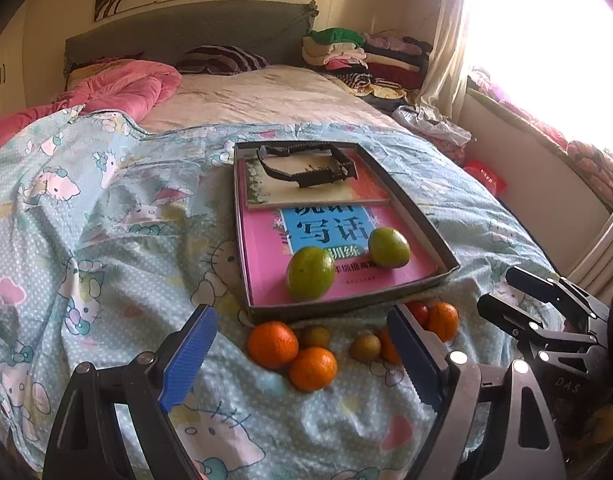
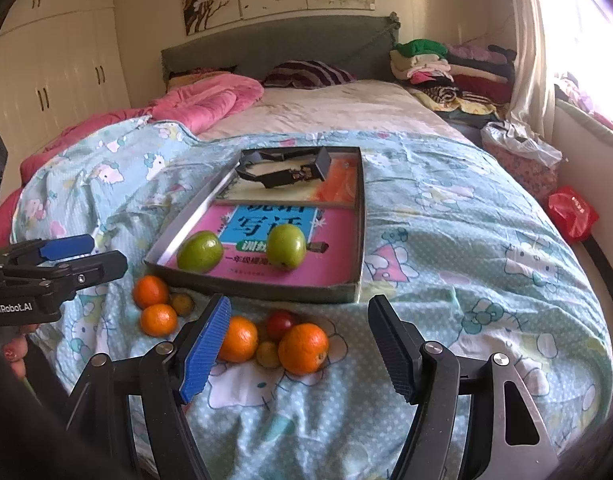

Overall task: Organize fruits
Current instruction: 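Withdraw both tools from the tray toward the oranges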

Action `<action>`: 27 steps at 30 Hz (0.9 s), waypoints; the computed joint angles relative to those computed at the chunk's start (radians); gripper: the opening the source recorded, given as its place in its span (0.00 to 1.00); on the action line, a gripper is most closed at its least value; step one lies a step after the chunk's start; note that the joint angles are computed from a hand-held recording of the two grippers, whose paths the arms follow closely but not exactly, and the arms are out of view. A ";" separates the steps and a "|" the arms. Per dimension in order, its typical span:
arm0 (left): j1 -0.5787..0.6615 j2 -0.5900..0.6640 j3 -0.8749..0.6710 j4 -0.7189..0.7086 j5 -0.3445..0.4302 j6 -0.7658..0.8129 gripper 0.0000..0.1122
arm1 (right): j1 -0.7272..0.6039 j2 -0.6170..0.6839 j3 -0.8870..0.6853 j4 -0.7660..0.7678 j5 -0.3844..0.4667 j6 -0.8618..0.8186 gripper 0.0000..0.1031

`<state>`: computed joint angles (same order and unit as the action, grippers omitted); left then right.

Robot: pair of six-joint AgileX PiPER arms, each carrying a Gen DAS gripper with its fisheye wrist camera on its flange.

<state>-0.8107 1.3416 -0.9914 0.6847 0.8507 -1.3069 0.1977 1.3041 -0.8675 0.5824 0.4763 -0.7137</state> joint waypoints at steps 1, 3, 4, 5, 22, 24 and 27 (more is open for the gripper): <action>-0.002 0.002 0.001 -0.002 0.003 -0.002 0.77 | 0.001 -0.002 0.005 -0.008 -0.003 0.005 0.71; -0.008 0.005 0.007 -0.006 0.006 -0.008 0.77 | 0.003 -0.002 0.010 -0.009 -0.005 0.007 0.71; -0.010 0.007 0.011 -0.010 0.005 -0.010 0.77 | 0.002 -0.001 0.013 -0.009 -0.008 0.007 0.71; -0.011 0.010 0.015 -0.017 0.003 -0.009 0.77 | 0.003 -0.001 0.016 -0.009 -0.010 0.006 0.71; -0.030 0.021 0.130 -0.055 -0.062 -0.065 0.77 | -0.029 0.051 0.066 0.040 -0.022 -0.079 0.71; -0.027 0.025 0.138 -0.067 -0.076 -0.061 0.77 | -0.034 0.062 0.071 0.061 -0.024 -0.101 0.71; -0.023 0.034 0.143 -0.075 -0.096 -0.055 0.76 | -0.044 0.080 0.076 0.108 -0.020 -0.151 0.71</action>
